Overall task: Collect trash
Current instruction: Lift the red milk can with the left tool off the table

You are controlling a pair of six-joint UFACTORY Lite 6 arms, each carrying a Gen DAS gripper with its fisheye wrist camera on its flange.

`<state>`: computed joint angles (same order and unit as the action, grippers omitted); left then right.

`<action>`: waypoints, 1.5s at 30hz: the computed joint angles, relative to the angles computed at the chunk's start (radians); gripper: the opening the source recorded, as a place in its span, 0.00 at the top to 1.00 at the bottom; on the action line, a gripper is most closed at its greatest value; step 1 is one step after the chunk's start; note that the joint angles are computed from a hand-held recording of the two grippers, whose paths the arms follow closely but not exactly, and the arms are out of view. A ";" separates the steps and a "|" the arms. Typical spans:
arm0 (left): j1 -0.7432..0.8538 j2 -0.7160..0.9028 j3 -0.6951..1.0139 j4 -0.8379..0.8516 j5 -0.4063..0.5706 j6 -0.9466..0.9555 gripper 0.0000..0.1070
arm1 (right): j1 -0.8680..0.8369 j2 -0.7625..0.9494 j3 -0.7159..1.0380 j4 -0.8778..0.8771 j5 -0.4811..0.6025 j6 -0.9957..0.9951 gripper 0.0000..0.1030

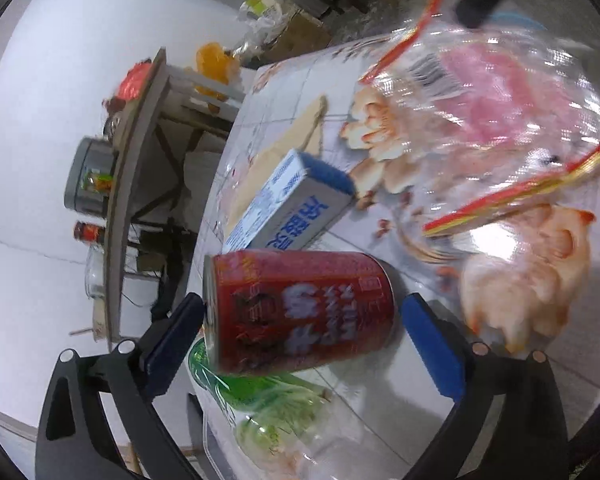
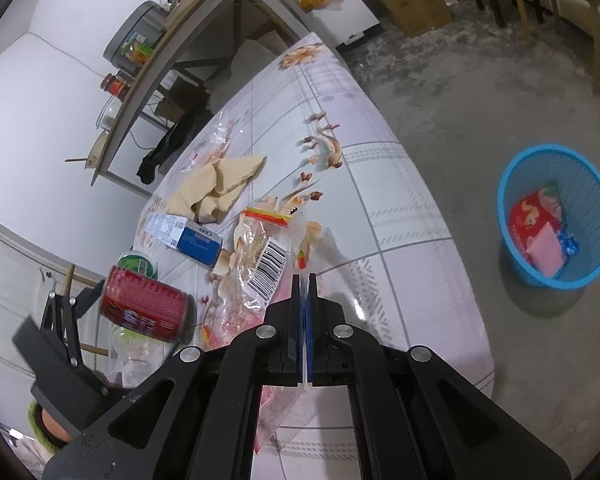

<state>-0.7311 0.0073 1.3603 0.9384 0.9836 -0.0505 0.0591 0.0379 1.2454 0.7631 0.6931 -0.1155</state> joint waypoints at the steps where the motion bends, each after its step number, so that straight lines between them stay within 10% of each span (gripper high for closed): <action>1: -0.021 -0.020 -0.028 0.013 0.005 -0.015 0.09 | 0.002 -0.001 -0.002 0.002 0.000 -0.001 1.00; 11: -0.013 -0.120 0.023 -0.197 0.044 0.059 0.09 | 0.012 -0.004 -0.009 0.001 0.015 0.005 0.99; 19: 0.408 0.013 0.378 -0.909 0.019 0.368 0.09 | 0.015 -0.001 -0.029 0.060 0.024 -0.027 0.97; 34: 0.478 0.218 0.519 -1.073 0.109 0.349 0.30 | -0.077 0.003 -0.145 0.398 0.142 -0.262 0.82; 45: 0.468 0.206 0.488 -1.085 0.087 0.318 0.40 | -0.082 0.003 -0.169 0.454 0.151 -0.277 0.99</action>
<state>-0.2631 0.2130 1.8484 -0.1466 1.0705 0.2679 -0.0230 0.0410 1.0762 1.2174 0.8440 -0.3920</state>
